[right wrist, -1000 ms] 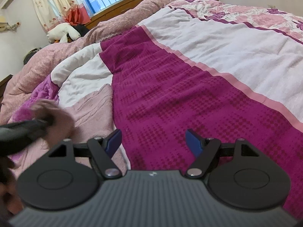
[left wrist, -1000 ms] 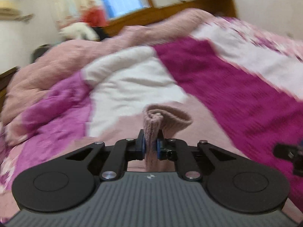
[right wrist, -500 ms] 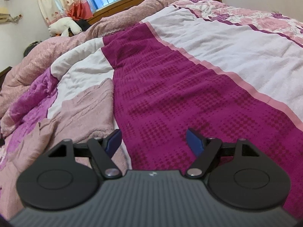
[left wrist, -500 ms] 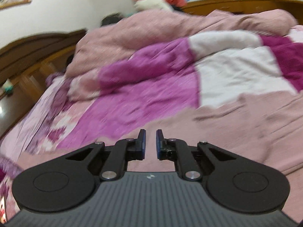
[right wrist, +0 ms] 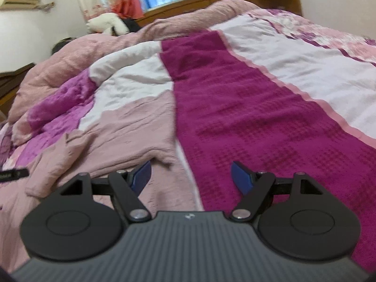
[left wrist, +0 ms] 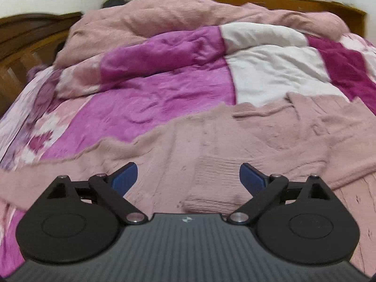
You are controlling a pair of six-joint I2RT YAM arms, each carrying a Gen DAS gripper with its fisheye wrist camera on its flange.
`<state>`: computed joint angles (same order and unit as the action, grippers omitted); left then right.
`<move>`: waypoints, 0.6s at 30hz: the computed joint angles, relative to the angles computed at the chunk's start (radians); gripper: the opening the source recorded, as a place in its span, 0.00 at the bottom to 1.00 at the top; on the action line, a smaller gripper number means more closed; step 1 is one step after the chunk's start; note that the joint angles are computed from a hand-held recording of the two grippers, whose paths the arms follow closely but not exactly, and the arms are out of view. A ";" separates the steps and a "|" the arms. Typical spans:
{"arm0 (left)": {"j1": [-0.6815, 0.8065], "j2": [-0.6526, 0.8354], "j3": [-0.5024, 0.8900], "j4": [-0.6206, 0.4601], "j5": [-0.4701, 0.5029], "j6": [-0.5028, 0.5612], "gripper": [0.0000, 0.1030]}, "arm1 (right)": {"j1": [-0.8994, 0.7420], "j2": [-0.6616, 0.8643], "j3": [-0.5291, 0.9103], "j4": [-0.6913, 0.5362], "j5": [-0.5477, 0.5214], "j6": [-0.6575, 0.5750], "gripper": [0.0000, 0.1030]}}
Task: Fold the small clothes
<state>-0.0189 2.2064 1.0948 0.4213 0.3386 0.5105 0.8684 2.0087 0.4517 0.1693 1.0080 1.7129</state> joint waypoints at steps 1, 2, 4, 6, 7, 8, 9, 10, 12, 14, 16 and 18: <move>-0.005 0.003 0.008 -0.012 0.000 0.010 0.93 | 0.002 0.006 0.006 0.007 0.001 -0.016 0.75; -0.007 0.011 0.021 -0.024 0.008 0.019 0.90 | 0.001 0.011 0.008 0.020 -0.001 -0.032 0.75; -0.015 0.039 0.058 -0.041 0.004 0.028 0.78 | -0.006 0.018 0.007 0.062 -0.014 -0.067 0.75; -0.023 0.083 0.135 -0.109 -0.015 0.035 0.55 | -0.010 0.022 0.007 0.078 -0.024 -0.075 0.75; -0.024 0.110 0.179 -0.154 -0.017 0.037 0.52 | -0.013 0.024 0.009 0.078 -0.026 -0.076 0.75; -0.022 0.136 0.225 -0.205 -0.010 0.040 0.51 | -0.014 0.023 0.009 0.077 -0.027 -0.076 0.75; -0.020 0.162 0.268 -0.255 0.005 0.049 0.51 | -0.013 0.023 0.009 0.074 -0.026 -0.072 0.75; -0.017 0.183 0.303 -0.298 0.028 0.063 0.51 | -0.013 0.023 0.009 0.076 -0.026 -0.070 0.75; -0.015 0.207 0.335 -0.323 0.053 0.080 0.53 | -0.018 0.025 0.007 0.082 -0.031 -0.074 0.75; -0.018 0.224 0.360 -0.341 0.062 0.081 0.53 | -0.023 0.030 0.012 0.085 -0.037 -0.082 0.75; -0.020 0.234 0.379 -0.357 0.068 0.058 0.53 | -0.024 0.036 0.019 0.087 -0.039 -0.090 0.75; -0.025 0.235 0.379 -0.354 0.066 0.033 0.54 | -0.023 0.040 0.026 0.083 -0.038 -0.096 0.75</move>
<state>-0.0436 2.4414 1.4742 0.0671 0.4041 0.5430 0.8452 2.0487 0.4772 0.2525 0.9698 1.6166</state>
